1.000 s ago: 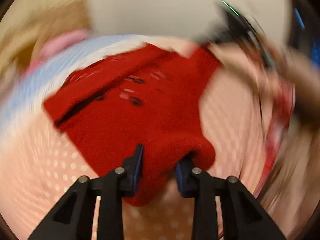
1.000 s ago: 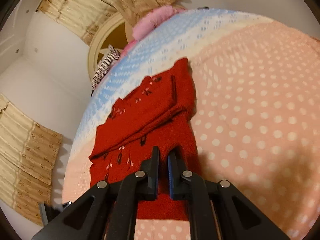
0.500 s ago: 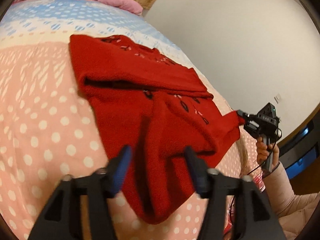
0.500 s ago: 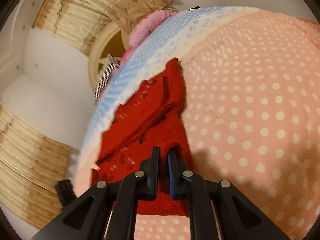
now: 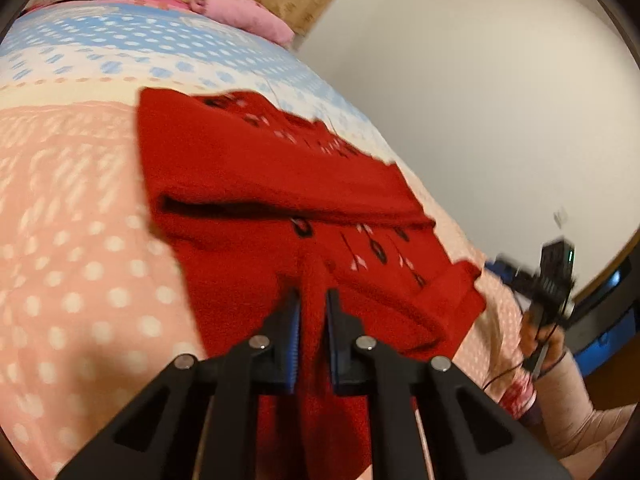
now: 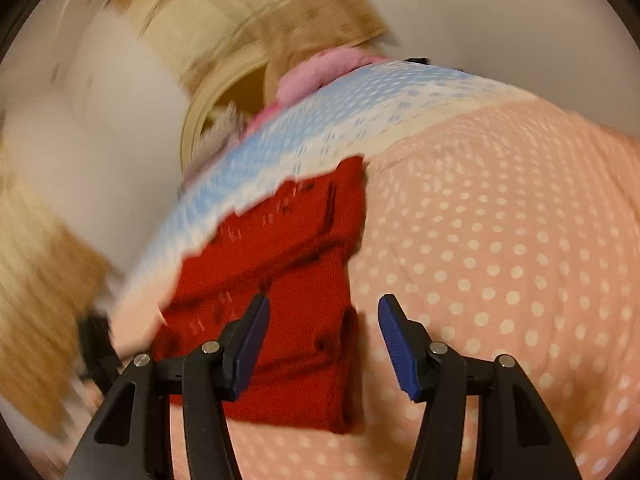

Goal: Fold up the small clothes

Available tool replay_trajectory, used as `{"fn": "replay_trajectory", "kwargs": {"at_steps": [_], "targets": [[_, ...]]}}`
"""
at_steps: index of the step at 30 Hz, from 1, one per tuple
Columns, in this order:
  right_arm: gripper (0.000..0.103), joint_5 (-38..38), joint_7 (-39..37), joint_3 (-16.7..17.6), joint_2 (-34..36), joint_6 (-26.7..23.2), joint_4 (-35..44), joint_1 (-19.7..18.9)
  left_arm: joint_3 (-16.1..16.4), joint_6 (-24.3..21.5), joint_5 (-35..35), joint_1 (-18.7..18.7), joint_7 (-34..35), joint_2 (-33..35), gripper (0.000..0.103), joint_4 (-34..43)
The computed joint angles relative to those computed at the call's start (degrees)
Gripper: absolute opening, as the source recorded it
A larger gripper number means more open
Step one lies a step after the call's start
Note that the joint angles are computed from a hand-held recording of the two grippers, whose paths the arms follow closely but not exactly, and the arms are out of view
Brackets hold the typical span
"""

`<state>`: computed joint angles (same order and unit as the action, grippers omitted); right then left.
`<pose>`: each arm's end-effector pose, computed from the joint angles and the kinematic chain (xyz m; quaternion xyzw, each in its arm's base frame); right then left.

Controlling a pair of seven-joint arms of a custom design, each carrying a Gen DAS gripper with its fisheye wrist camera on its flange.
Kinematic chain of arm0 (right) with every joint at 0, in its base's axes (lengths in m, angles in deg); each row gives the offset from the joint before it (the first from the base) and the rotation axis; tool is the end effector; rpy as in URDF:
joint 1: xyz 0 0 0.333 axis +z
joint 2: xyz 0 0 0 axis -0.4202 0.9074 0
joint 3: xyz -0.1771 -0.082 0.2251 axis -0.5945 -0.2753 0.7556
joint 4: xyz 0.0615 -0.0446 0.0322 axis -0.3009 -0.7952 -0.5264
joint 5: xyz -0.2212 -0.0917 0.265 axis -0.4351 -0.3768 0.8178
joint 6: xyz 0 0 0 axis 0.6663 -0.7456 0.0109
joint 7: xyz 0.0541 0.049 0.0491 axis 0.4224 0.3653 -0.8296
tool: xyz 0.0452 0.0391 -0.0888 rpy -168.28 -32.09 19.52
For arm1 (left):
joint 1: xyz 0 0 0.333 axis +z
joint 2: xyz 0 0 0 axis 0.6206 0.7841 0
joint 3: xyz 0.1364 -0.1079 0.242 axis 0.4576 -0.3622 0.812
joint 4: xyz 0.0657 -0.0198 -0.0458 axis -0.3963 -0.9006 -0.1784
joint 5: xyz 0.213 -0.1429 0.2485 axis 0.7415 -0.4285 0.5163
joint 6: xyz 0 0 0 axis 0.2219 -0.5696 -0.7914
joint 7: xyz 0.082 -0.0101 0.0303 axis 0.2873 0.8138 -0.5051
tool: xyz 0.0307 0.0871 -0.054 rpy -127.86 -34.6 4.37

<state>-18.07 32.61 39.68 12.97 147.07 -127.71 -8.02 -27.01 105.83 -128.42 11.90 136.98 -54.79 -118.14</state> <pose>0.4225 0.0011 0.5368 -0.6691 0.5923 -0.0458 0.4465 0.3857 -0.1951 0.4772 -0.6451 0.6121 -0.4572 0.0130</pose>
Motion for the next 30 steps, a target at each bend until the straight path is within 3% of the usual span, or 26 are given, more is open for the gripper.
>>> {"fn": "replay_trajectory", "kwargs": {"at_steps": [3,6,8,10,11,12,13,14,15,17,19,21,22,23,24,27,30], "targets": [[0.058,-9.75,-1.06,3.04,-0.37,0.45,-1.26,-1.92,0.56,-1.26,0.92,0.45,-0.72,-1.04,0.01,-0.68],[0.058,-11.94,-1.27,0.76,0.97,-5.48,0.12,-1.08,0.16,-3.95,5.08,1.39,-2.76,-0.36,0.013,-0.08],[0.058,-7.98,-2.35,-1.1,2.38,-8.86,1.55,-0.08,0.39,-6.31,6.55,1.69,-3.57,1.41,0.038,1.47],[0.057,-6.09,-2.79,-0.06,4.05,-9.0,2.53,-0.42,0.7,-6.51,3.97,1.11,-1.78,2.75,0.046,2.69],[0.041,-7.12,-2.14,1.28,5.02,-9.11,3.26,-1.01,0.23,-6.05,3.59,1.29,-1.45,2.87,0.047,2.86],[0.011,-9.72,-0.63,3.07,6.0,-9.62,4.17,-1.8,-0.66,-5.06,4.78,1.78,-2.07,3.09,0.046,3.03],[0.009,-13.53,1.58,5.13,7.12,-10.25,5.34,-2.68,-1.29,-4.27,6.05,2.1,-2.59,3.21,0.041,3.14],[0.009,-16.17,2.74,6.57,7.78,-9.86,6.14,-3.1,-1.25,-3.77,6.01,1.87,-1.89,3.21,0.019,3.44],[0.009,-16.81,2.43,7.03,8.19,-9.12,6.99,-2.82,-0.56,-3.72,4.18,1.19,-0.13,2.95,0.006,3.51],[0.009,-12.16,1.18,5.31,10.0,-9.48,9.97,-1.58,-0.24,-0.88,0.07,0.53,2.05,2.71,0.008,3.7],[0.011,-1.36,0.12,2.6,12.91,-10.67,13.19,-1.24,0.06,3.39,-6.04,-0.26,5.1,2.61,0.008,3.86],[0.022,8.0,-0.84,1.44,14.81,-10.33,14.18,-2.06,0.15,4.54,-9.77,0.06,6.41,2.44,0.008,3.82],[0.029,8.86,0.35,1.82,15.34,-9.59,14.35,-3.08,0.21,4.21,-11.49,0.32,7.42,2.27,0.008,3.76],[0.047,9.11,1.59,2.15,15.51,-9.34,14.21,-4.22,-0.17,3.94,-11.7,0.93,7.26,1.97,0.008,3.24],[0.056,10.24,1.54,2.44,15.13,-9.02,13.52,-5.11,-0.83,3.95,-10.91,1.5,6.37,1.98,0.008,2.9],[0.056,12.9,-1.94,3.38,12.74,-9.14,10.73,-7.03,-1.24,3.33,-11.92,1.91,6.96,2.35,0.008,2.6],[0.056,8.08,-5.84,6.2,10.53,-7.35,9.22,-7.02,-1.94,3.04,-13.27,2.59,7.49,3.95,0.008,3.47]]}}
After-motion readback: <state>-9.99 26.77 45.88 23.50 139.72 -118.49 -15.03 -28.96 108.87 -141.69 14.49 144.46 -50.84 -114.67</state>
